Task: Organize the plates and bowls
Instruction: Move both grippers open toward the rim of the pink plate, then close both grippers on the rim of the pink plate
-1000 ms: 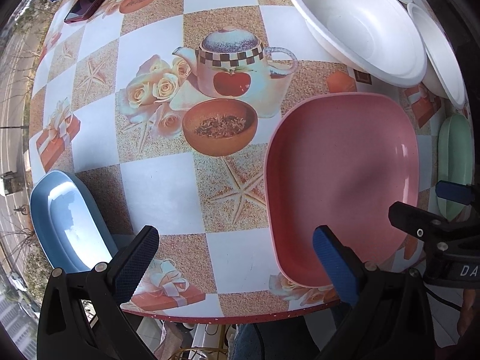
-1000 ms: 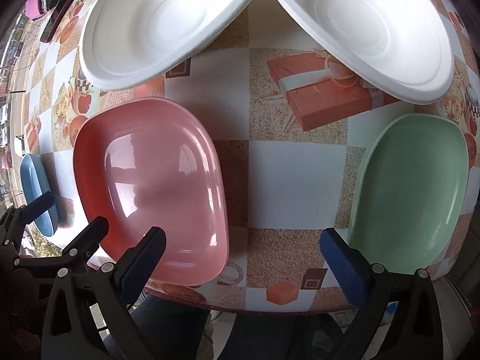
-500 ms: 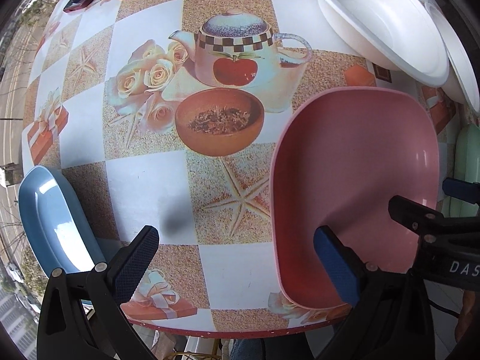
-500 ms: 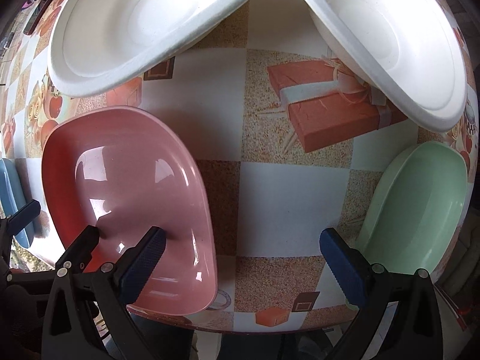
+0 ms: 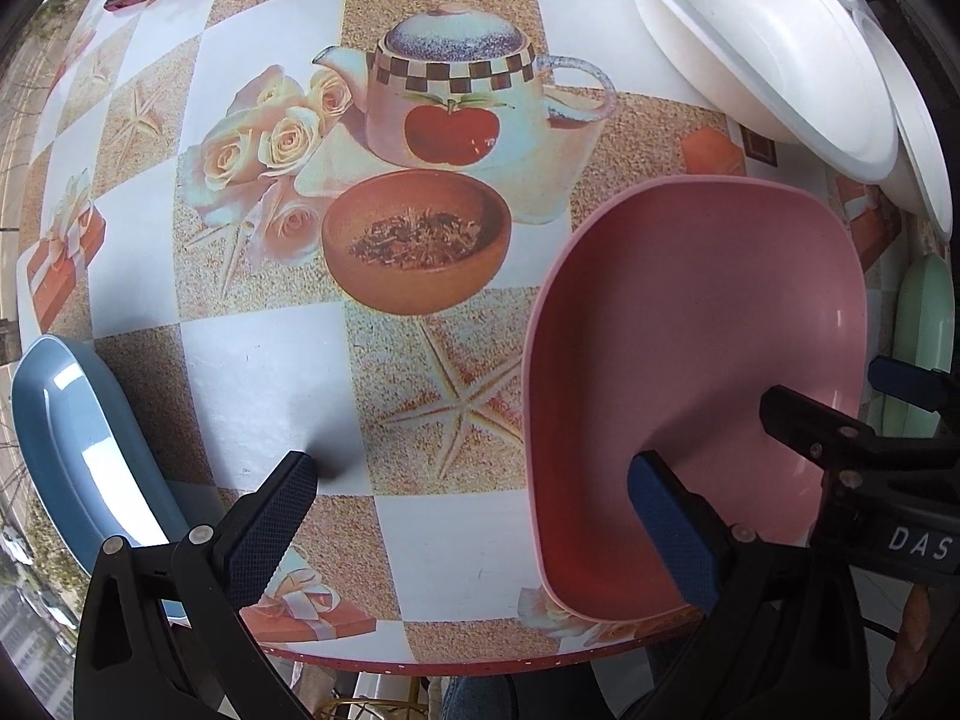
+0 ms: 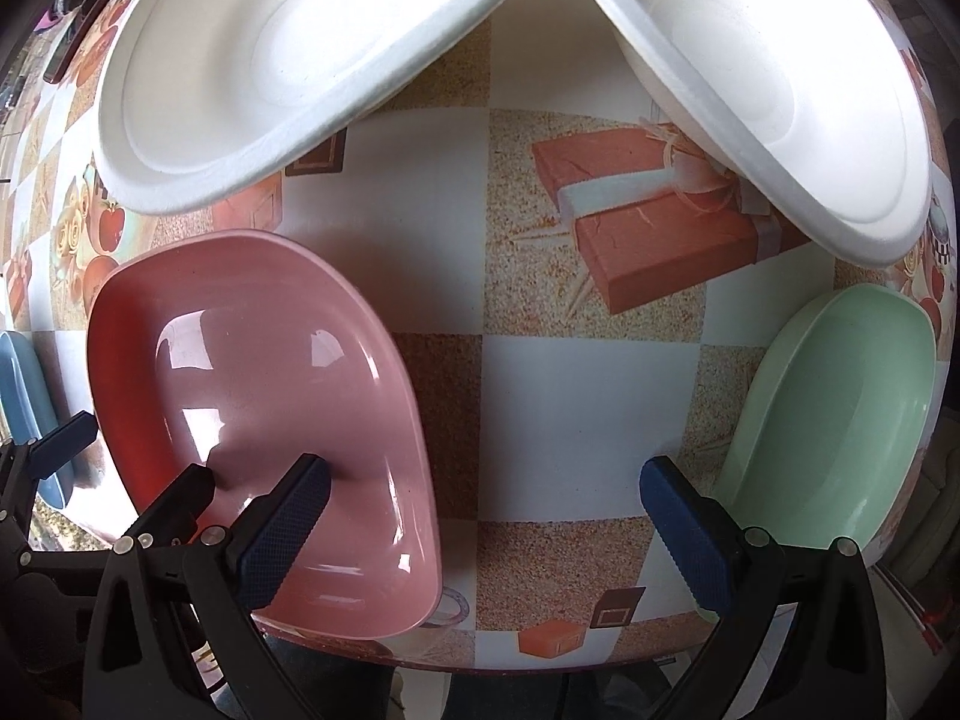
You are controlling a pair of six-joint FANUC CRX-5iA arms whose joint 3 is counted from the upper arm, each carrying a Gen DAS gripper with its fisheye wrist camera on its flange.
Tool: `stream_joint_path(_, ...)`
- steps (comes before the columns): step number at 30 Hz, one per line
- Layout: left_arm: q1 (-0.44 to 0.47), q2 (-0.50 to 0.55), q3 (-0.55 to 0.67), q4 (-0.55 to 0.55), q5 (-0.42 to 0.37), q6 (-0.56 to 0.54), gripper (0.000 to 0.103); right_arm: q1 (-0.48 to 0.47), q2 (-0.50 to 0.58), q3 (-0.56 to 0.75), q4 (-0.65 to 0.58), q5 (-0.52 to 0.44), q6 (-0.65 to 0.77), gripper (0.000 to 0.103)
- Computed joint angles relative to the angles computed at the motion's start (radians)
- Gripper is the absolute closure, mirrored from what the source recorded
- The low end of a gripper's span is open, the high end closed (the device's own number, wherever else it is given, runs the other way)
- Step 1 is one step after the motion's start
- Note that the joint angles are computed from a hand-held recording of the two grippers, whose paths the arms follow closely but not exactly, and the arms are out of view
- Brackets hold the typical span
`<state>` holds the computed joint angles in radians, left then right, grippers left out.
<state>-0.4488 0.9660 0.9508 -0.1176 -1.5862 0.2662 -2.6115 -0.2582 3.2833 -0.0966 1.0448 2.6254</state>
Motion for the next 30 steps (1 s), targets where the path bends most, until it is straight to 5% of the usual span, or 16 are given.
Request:
stream_joint_path(2,-0.002,-0.016,-0.031,0.007,0.027,-0.013,0.001,0.004,-0.006,-0.011,0.001,0.011,0.001,0.001)
stream_joint_path(8,0.001,-0.048,-0.082,0.046,0.05,-0.064,0.024,0.026,-0.026,-0.079,0.035,0.08,0.006,0.028)
stream_joint_path(13,-0.004,-0.072,-0.108,0.07,0.045,-0.084,0.053,0.058,-0.045,-0.143,0.1,0.102,-0.012,0.07)
stream_joint_path(15,-0.006,-0.087,-0.13,0.078,0.051,-0.126,0.065,0.057,-0.057,-0.158,0.105,0.084,0.016,0.077)
stream_joint_path(21,-0.002,-0.125,-0.173,0.067,0.106,-0.196,0.066,0.048,-0.102,-0.195,0.067,0.044,0.041,0.078)
stream_joint_path(30,0.02,-0.042,-0.004,0.055,0.042,-0.193,0.066,0.031,-0.186,-0.284,0.025,-0.002,0.135,0.078)
